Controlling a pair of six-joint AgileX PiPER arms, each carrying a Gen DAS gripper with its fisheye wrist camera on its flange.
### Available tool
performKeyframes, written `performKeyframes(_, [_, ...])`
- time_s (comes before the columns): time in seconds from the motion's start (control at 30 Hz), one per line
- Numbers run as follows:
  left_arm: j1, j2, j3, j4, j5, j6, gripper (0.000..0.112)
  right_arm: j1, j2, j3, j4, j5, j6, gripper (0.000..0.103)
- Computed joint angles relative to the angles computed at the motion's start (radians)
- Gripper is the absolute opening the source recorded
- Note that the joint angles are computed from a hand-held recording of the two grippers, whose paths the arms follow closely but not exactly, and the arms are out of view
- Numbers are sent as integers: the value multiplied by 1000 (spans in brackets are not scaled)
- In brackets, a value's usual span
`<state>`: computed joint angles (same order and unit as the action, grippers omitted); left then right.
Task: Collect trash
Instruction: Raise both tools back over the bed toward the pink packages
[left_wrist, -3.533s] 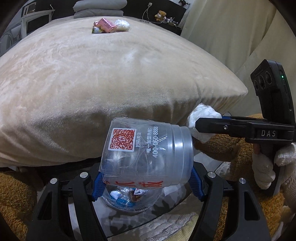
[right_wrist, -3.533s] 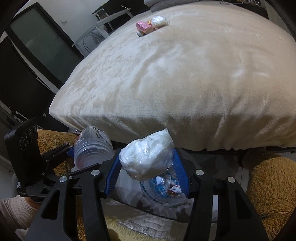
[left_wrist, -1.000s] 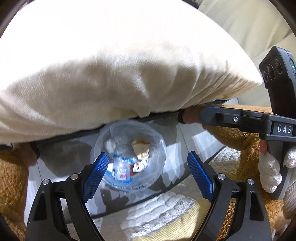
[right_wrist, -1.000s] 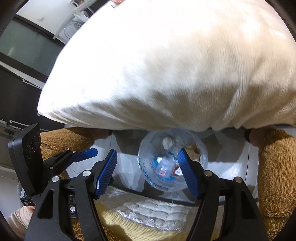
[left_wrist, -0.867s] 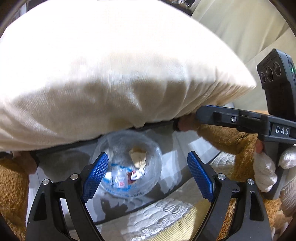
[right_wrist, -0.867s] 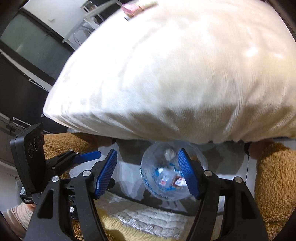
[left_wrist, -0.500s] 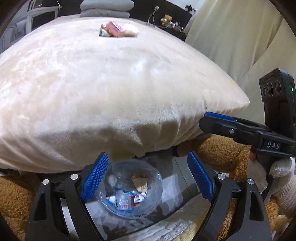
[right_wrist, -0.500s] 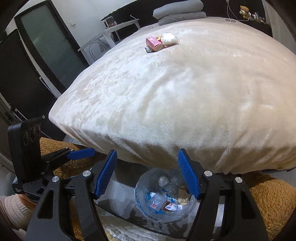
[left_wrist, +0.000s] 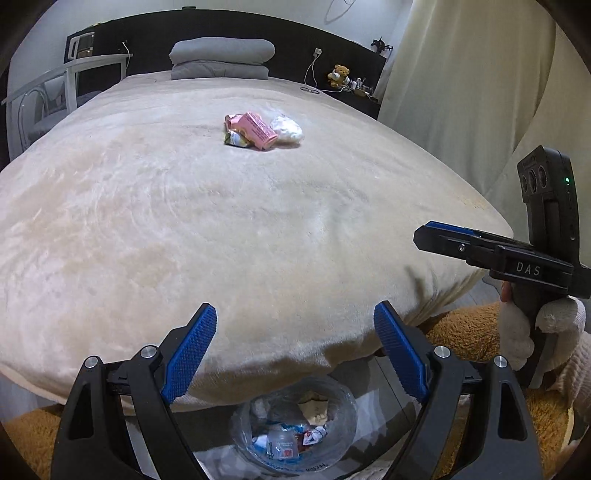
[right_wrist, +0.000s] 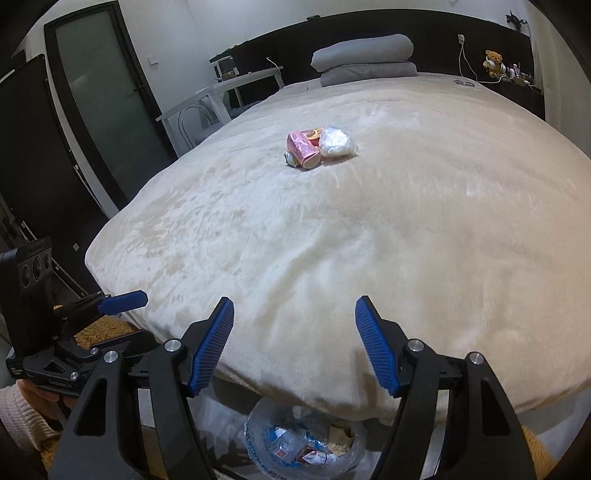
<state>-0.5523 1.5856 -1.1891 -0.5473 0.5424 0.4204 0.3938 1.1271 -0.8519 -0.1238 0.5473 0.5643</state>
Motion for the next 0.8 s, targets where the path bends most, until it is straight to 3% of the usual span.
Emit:
performKeyframes(0.3, [37,74,-144,-8,5,87,85,-172,152,-146,183,-35,-239,68])
performKeyframes(0.8, [123,275,-438,-30,63,181,85,-279,429,-421,246,-44,-338,68])
